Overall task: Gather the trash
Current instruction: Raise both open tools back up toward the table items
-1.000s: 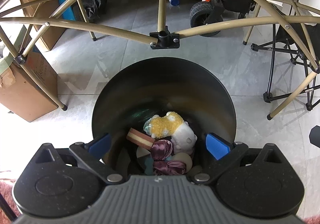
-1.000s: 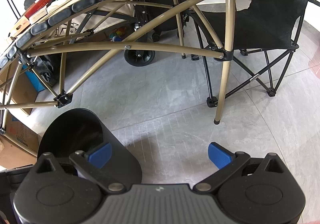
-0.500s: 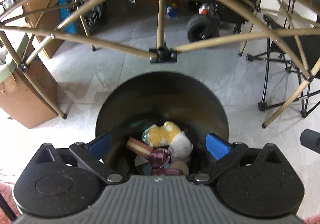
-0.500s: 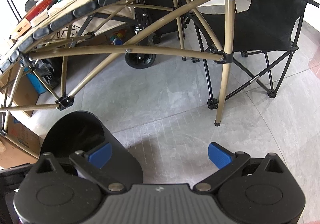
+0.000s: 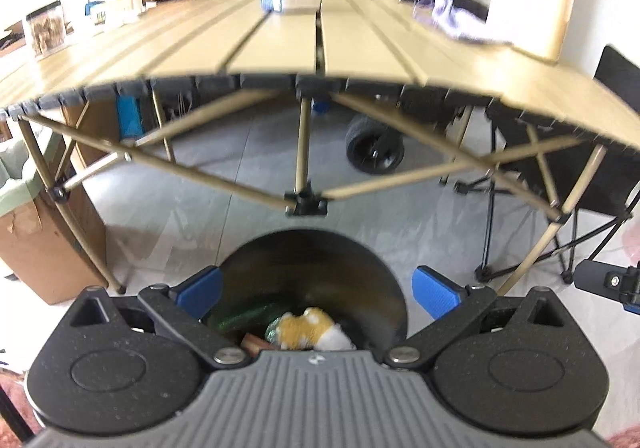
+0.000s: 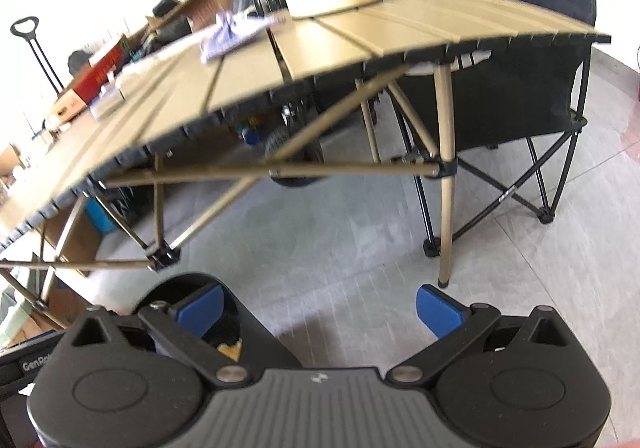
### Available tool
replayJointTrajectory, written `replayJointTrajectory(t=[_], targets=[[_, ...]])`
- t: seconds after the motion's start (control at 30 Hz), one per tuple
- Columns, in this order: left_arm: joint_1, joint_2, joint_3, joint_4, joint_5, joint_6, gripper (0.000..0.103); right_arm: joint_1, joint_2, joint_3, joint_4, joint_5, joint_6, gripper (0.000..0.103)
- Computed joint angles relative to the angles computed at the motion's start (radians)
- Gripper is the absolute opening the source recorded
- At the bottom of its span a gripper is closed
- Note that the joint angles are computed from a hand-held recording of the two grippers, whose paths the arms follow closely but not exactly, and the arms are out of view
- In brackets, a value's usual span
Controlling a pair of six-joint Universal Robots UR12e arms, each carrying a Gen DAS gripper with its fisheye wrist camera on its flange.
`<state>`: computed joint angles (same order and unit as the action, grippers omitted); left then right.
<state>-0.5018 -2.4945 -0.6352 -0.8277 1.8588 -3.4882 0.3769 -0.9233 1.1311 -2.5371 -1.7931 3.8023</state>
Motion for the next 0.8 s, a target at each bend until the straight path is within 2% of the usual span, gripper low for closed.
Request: replayJointTrajectory(t=[0.37,0.57,0.8], targets=[[-0.009,0.055,-0.082,0.216,0.021,0.05,0.103,0.017,-0.027,0.008,-0.144,-0.076,-0.08,0.103],[-0.012,0.047,-0.063,0.282,0.044,0.086,0.103,0.023,-0.018,-0.022,-0.213,-0.119,-0.144,0.103],[-0.007,0.002,0.035,0.302,0.065,0.094,0.103,0.019,0.018,-0.097,-0.264,-0.138,-0.198,0.103]])
